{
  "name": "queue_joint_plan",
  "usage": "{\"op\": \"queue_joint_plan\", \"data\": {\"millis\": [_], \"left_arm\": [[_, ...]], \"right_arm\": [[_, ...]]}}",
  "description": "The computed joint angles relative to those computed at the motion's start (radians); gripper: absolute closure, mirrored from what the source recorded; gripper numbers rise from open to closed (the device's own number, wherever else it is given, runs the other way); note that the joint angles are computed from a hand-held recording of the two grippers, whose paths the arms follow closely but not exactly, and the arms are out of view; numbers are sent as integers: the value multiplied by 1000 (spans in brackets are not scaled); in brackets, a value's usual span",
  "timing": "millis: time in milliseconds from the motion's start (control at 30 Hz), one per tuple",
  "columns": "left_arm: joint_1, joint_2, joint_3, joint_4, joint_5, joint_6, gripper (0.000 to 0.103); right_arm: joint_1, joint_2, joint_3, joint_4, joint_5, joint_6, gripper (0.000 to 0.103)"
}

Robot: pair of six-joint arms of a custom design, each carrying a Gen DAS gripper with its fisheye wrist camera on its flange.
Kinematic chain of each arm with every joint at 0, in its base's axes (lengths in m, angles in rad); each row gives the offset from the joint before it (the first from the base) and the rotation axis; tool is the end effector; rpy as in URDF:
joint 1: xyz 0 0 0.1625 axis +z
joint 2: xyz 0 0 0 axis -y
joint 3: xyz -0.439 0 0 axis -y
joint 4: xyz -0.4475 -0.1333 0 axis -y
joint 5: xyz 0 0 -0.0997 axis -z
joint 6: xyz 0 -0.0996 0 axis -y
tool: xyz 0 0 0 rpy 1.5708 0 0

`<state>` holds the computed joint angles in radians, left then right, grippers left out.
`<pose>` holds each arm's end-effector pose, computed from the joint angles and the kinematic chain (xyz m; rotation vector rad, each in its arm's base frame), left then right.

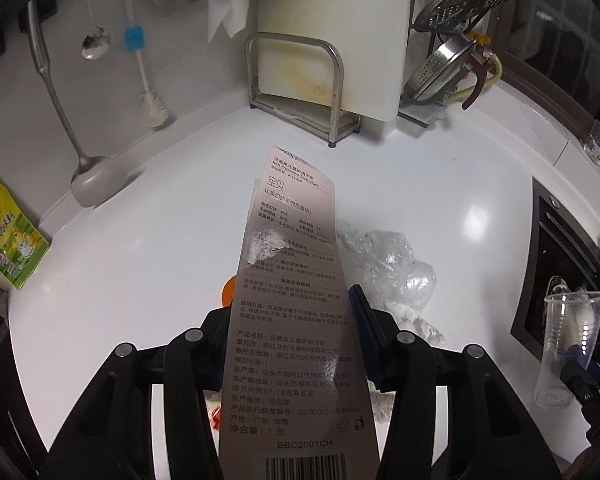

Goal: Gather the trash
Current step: 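Grasp the pink label strip with the left tool while the right tool holds the cup, then carry the cup and pink strip over the wastebasket with both tools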

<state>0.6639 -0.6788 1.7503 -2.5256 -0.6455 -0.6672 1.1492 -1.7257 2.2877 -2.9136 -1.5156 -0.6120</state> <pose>-0.3792 -0.5669 -0.0259 0.3434 2.2877 -0.7215 -0.0582 -0.4690 0.3573 0.2800 -2.6179 0.9778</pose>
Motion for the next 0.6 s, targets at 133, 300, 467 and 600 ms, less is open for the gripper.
{"op": "queue_joint_plan", "data": {"millis": [133,300,467,600], "left_arm": [[-31,-36,50,7,0,-45,55],[-93,-85,118,34,28,-135,55],[-160,-130,163,124,40,-286,55],[-208,-154,185,216,42,-417,55]], "right_arm": [[8,-15,2,27,-4,-17,56],[15,-38,1,78,-1,-53,56],[16,-82,2,170,10,-109,56],[10,-126,-2,262,14,-168,56]]}}
